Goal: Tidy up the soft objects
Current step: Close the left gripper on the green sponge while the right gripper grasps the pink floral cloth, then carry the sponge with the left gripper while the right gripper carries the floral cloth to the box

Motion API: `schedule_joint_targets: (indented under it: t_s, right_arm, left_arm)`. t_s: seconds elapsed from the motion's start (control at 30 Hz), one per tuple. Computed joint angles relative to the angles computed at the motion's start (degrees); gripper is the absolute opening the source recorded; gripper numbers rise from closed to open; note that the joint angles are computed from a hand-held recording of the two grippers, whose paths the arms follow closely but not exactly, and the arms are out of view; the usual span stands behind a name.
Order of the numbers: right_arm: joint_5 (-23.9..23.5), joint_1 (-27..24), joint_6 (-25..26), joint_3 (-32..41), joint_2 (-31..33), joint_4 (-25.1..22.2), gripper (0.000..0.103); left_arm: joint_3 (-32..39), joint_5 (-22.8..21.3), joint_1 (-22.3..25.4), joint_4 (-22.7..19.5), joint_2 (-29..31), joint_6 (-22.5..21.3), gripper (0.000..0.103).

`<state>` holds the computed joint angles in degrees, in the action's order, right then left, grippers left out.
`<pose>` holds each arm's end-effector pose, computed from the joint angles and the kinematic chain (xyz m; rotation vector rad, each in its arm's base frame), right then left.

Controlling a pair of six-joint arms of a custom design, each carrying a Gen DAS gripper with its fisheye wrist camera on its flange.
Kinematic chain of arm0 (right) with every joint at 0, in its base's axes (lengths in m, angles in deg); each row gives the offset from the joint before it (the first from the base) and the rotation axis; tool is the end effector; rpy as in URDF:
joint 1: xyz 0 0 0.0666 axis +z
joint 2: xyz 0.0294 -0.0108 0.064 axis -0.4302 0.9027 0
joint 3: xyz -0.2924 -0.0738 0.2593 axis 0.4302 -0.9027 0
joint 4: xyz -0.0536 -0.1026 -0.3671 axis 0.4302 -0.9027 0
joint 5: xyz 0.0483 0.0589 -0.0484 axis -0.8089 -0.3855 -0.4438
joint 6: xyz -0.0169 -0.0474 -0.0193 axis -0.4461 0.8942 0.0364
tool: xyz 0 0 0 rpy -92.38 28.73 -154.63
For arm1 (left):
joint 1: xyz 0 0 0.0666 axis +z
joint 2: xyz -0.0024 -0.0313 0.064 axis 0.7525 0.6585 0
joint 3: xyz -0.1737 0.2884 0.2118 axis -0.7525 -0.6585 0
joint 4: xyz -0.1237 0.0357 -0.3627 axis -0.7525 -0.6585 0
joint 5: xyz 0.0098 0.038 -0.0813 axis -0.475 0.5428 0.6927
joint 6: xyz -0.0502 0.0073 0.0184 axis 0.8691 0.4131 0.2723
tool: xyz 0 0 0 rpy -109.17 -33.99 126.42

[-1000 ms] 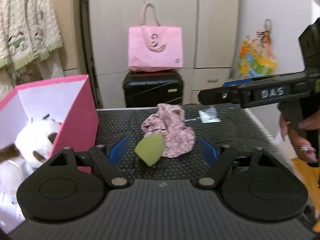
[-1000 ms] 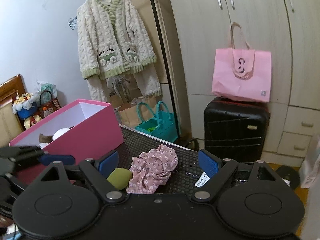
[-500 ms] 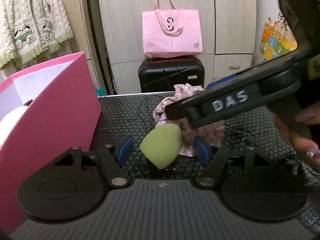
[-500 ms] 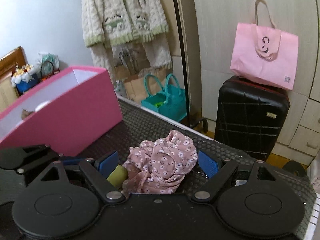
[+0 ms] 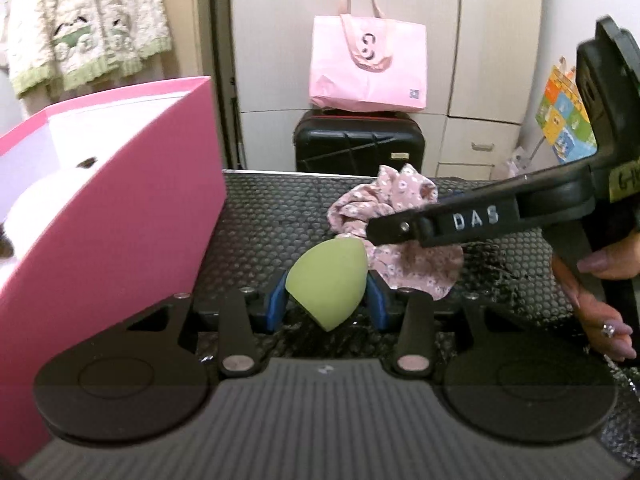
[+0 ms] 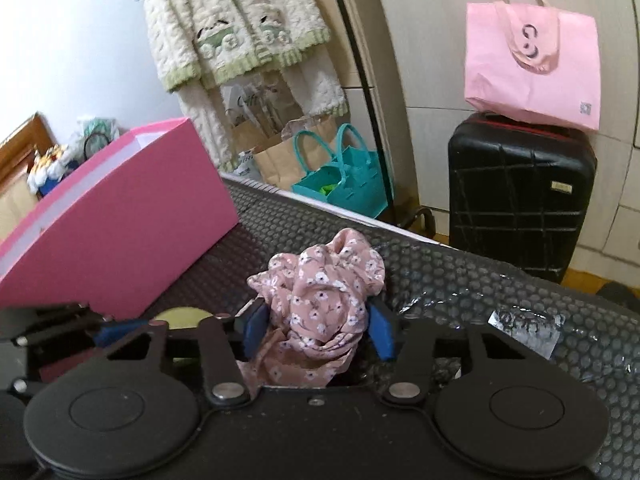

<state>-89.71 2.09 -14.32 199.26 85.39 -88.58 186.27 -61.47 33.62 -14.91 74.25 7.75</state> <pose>0.6338 0.3319 0.4420 -0.2354 2.2676 0.4532 0.5781 -0.1615 0.4771 0.4071 2.1803 -0.2426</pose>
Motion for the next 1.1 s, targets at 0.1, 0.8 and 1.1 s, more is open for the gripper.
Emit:
schedule_joint_targets:
  t_s: [0.1,0.8,1.1]
  right_arm:
    - [3.17,1.02,4.66,1.95,1.01,-2.11,0.057]
    - [15.56,7.93,1.96,-7.17,-9.61,-8.50,0.022]
    - [20.63,13.12,-5.09,-11.03,-13.90,-11.19,0.022]
  left_arm:
    - [-0.56,1.43,0.26,0.50,-0.29,0.97,0.040]
    - [-6.00,12.95,3.84,-2.44,-7.64,1.34,0.040]
    - [-8.05,22.07,7.33,-8.98,-10.17,-0.69,0.040]
